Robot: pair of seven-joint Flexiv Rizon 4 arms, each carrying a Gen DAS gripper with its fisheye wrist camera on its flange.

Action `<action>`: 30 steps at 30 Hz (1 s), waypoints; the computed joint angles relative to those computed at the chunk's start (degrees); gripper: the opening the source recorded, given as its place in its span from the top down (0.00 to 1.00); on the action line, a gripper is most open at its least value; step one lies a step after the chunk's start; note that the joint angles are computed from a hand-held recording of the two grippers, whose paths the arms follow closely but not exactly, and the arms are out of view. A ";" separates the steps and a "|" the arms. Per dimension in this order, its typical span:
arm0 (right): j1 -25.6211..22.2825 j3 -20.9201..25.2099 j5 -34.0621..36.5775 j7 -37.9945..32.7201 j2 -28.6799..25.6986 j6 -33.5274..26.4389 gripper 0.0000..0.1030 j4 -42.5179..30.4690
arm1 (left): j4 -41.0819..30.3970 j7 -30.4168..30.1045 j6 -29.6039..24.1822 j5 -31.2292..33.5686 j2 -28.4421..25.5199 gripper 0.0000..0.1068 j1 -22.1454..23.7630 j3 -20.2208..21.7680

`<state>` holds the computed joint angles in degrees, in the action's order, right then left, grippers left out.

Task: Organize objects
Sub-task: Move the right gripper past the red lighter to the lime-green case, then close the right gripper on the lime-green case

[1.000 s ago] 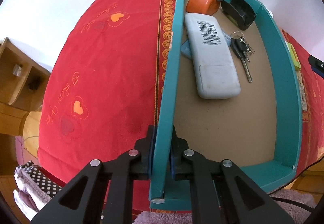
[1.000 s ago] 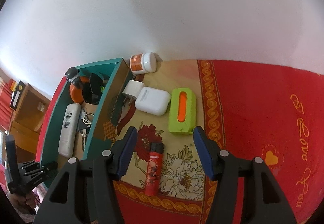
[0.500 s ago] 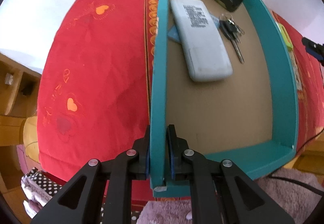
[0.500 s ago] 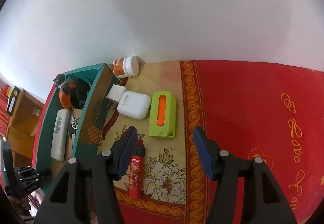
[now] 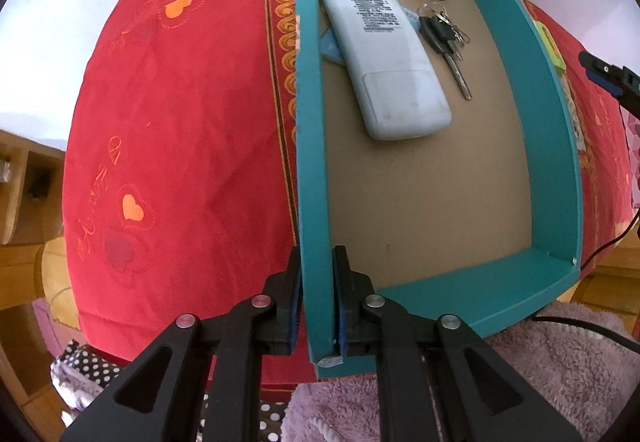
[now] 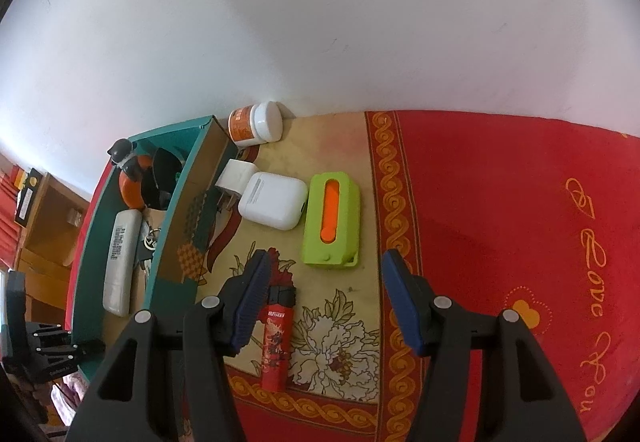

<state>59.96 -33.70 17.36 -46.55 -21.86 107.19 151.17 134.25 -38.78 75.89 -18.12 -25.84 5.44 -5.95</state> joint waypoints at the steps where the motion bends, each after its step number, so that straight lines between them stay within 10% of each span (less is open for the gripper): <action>1: 0.12 -0.23 -0.05 -0.06 0.05 -0.18 0.44 -0.02 | 0.07 0.06 0.11 -0.55 -0.09 0.87 0.41 -0.47; 18: -10.63 6.18 -8.43 1.13 -3.11 -5.54 0.44 -4.79 | 2.64 1.62 3.95 -2.49 0.60 0.87 2.21 -3.05; 30: -7.57 -0.32 -17.57 2.01 -6.18 -12.67 0.61 -7.23 | 3.06 1.99 4.64 -2.79 0.65 0.87 3.49 -4.40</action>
